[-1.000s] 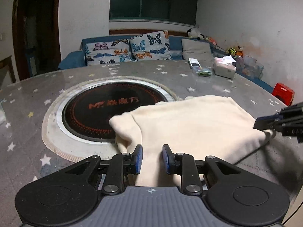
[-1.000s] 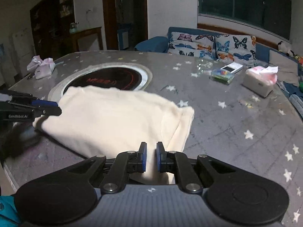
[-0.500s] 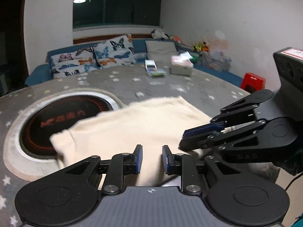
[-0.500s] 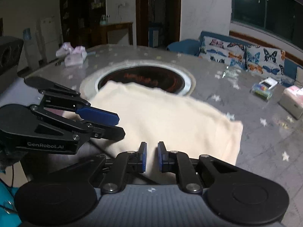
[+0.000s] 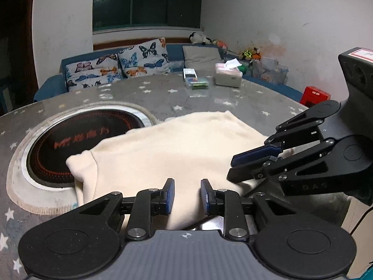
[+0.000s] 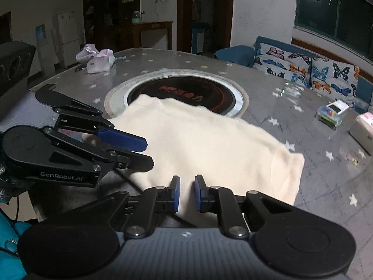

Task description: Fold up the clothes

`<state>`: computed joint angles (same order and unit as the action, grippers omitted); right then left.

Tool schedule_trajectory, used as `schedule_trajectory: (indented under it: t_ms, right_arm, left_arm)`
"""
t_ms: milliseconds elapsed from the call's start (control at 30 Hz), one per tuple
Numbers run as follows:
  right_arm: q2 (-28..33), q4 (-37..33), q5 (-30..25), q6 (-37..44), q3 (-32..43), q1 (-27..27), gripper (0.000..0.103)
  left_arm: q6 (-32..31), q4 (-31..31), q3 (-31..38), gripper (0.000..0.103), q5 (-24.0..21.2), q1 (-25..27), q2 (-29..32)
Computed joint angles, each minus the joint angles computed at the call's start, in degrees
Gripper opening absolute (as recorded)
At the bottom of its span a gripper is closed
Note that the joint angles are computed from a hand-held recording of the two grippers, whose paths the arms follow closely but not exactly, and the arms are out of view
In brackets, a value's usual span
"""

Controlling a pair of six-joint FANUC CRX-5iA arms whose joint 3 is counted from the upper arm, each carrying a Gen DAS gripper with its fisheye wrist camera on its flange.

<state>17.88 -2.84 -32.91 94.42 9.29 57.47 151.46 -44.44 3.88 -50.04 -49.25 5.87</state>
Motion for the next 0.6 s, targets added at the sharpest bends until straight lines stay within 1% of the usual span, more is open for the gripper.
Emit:
schedule_trajectory:
  t_ms: [67, 233, 333, 367, 467, 533, 600]
  right_arm:
    - [-0.01, -0.95, 0.39, 0.23, 0.73, -0.60, 0.017]
    - [1.65, 0.97, 1.64, -3.62, 2.15, -1.83, 0.017]
    - [2.91, 0.97, -0.54, -4.85, 3.48, -2.67, 0.017]
    - [3.26, 0.87, -1.36, -5.00, 3.91, -2.95, 0.017]
    - [3.23, 0.91, -1.61, -4.82, 4.31, -3.43, 0.017]
    - [3.61, 1.42, -1.54, -5.22, 5.02, -3.74, 0.017]
    - [4.46, 2.16, -1.37, -5.99, 6.20, -4.08, 0.017]
  left_arm:
    - [1.69, -1.08, 0.14, 0.033, -0.67, 0.18, -0.34]
    - [6.67, -1.70, -0.11, 0.034, -2.98, 2.68, -1.00]
    - [8.86, -0.30, -1.26, 0.034, -4.20, 4.81, -1.80]
    - [9.39, 0.04, -1.70, 0.035, -4.40, 5.34, -2.16]
    - [10.37, 0.77, -3.12, 0.035, -3.11, 6.44, -3.71]
    - [10.53, -0.15, -2.47, 0.034, -3.36, 6.42, -3.54]
    - [10.31, -0.25, -2.03, 0.034, -2.34, 7.08, -3.28]
